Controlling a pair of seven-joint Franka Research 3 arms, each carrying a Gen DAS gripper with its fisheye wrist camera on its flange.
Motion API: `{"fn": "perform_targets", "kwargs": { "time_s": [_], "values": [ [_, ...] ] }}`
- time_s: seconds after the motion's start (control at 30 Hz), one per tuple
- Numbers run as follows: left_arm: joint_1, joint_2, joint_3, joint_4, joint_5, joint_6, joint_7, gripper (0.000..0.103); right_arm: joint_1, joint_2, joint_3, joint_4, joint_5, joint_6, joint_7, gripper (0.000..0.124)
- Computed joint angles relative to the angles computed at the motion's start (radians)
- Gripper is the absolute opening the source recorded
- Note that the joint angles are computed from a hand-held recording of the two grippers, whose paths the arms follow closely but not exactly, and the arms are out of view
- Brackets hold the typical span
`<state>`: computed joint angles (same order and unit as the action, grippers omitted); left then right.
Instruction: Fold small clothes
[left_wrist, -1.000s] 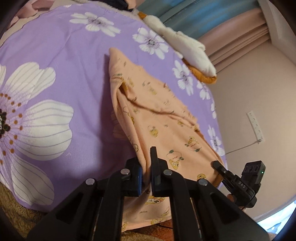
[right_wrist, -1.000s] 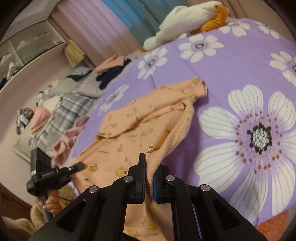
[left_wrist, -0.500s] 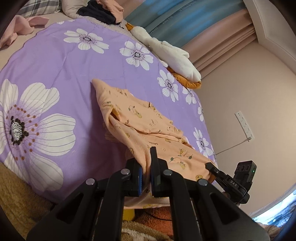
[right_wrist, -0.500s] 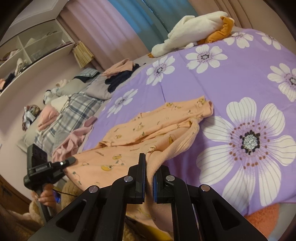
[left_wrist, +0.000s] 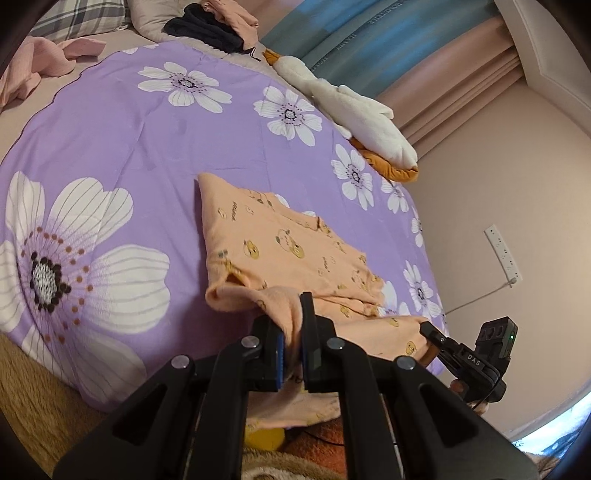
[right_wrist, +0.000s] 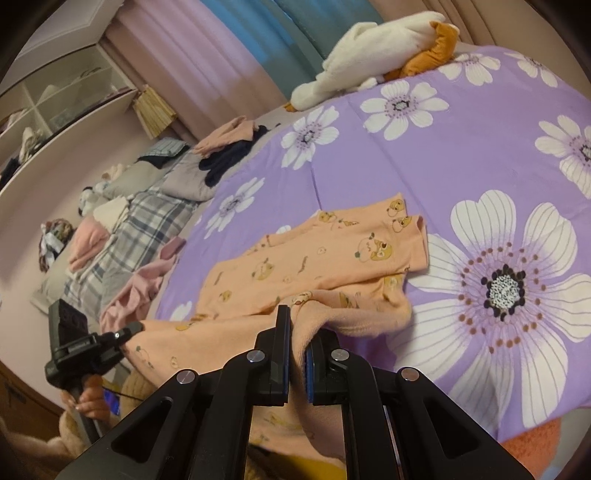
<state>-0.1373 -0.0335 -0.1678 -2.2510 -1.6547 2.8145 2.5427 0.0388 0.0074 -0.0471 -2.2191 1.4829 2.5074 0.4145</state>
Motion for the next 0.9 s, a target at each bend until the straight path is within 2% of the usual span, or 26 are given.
{"fn": "perform_targets", "kwargs": {
  "time_s": [0.13,0.17,0.27,0.33,0.43,0.57,0.63,0.7,0.9],
  "values": [
    [0.002,0.07,-0.004,0.057,0.11,0.042,-0.085,0.006,0.004,0.066,0.012,0.065,-0.015,0.027,0.027,0.008],
    [0.004,0.097,-0.005,0.076,0.169,0.053,-0.141,0.006,0.003,0.077,0.015,0.075,-0.025,0.036,0.034,0.008],
    [0.021,0.157,-0.014,0.125,0.252,0.056,-0.217,0.006,0.012,0.128,0.033,0.12,-0.082,0.113,0.09,0.008],
    [0.033,0.204,-0.025,0.162,0.341,0.067,-0.291,0.006,0.017,0.171,0.044,0.155,-0.132,0.161,0.144,0.008],
    [0.03,0.283,-0.018,0.215,0.553,0.091,-0.469,0.006,0.012,0.226,0.057,0.201,-0.21,0.199,0.227,0.008],
    [0.026,0.365,0.002,0.274,0.752,0.066,-0.64,0.007,-0.004,0.278,0.082,0.245,-0.284,0.225,0.297,0.008],
    [0.044,0.39,-0.013,0.291,0.782,0.058,-0.666,0.007,-0.003,0.297,0.089,0.254,-0.34,0.244,0.338,0.008],
    [0.089,0.402,-0.061,0.295,0.752,0.067,-0.635,0.007,-0.007,0.313,0.099,0.262,-0.38,0.254,0.374,0.008],
    [0.196,0.42,-0.17,0.298,0.732,0.072,-0.598,0.008,-0.047,0.329,0.135,0.267,-0.36,0.254,0.375,0.008]
  ]
}}
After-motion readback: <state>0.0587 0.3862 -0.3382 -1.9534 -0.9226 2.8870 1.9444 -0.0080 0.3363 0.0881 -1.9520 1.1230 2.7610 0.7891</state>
